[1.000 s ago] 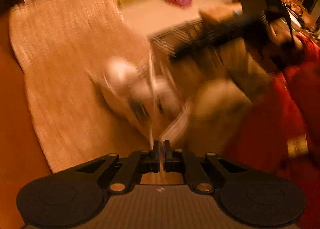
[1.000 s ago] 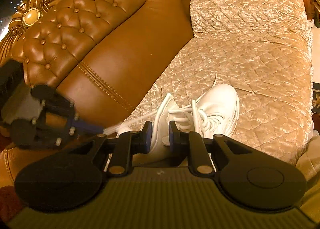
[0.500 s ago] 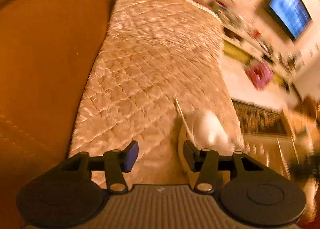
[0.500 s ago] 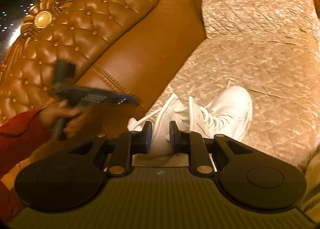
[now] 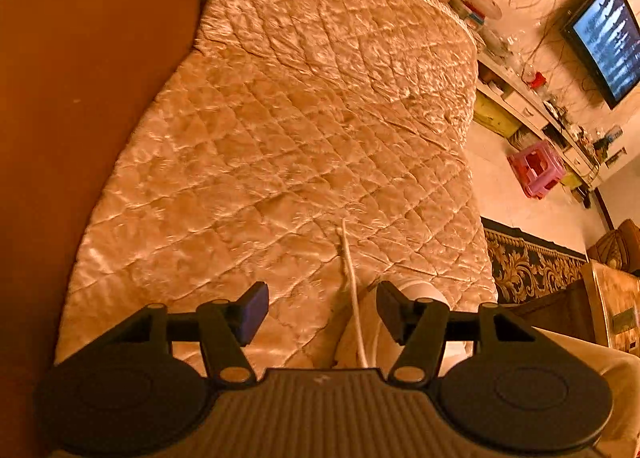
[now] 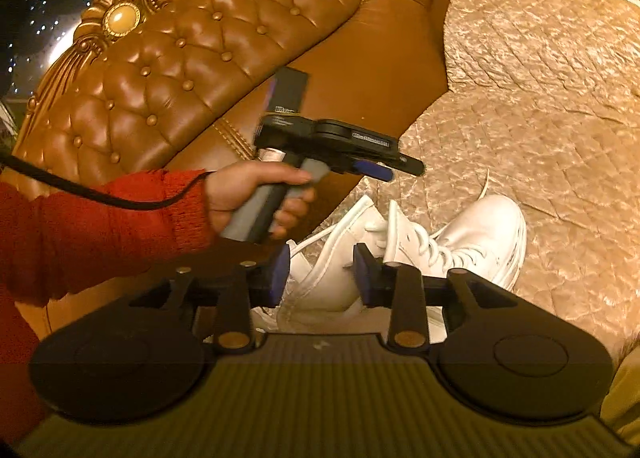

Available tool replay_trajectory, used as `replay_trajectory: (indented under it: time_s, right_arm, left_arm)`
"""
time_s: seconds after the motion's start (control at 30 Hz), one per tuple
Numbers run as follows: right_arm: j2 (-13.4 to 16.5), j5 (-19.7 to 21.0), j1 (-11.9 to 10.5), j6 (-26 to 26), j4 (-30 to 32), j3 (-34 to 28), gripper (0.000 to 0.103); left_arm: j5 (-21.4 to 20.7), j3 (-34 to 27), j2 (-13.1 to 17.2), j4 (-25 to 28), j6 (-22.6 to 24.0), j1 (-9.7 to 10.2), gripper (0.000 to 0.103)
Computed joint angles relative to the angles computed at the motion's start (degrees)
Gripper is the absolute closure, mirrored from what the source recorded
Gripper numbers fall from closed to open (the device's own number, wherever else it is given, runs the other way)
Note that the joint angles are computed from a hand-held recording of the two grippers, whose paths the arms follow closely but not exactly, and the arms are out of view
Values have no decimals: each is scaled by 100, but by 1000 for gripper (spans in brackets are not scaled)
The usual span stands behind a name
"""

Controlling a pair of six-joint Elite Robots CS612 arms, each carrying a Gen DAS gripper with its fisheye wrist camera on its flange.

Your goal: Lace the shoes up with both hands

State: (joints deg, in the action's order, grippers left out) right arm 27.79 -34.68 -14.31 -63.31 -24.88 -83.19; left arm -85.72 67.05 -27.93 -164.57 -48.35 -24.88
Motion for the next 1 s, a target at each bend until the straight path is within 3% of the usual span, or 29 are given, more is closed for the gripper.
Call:
replay_trajectory:
  time_s: [0.4,0.7,1.0]
  right_arm:
    - [16,396,-87,215,-67,39,62]
    - [120,631,-172,931,-514,32,62]
    - [184,508,-172,1369,-832,-24,62]
  left_arm:
    - [-174,-585,295,454,514,-3,33]
    - [-170,-837,440,660,462,11,30]
    - [-180,-920,501,676,310,9,26]
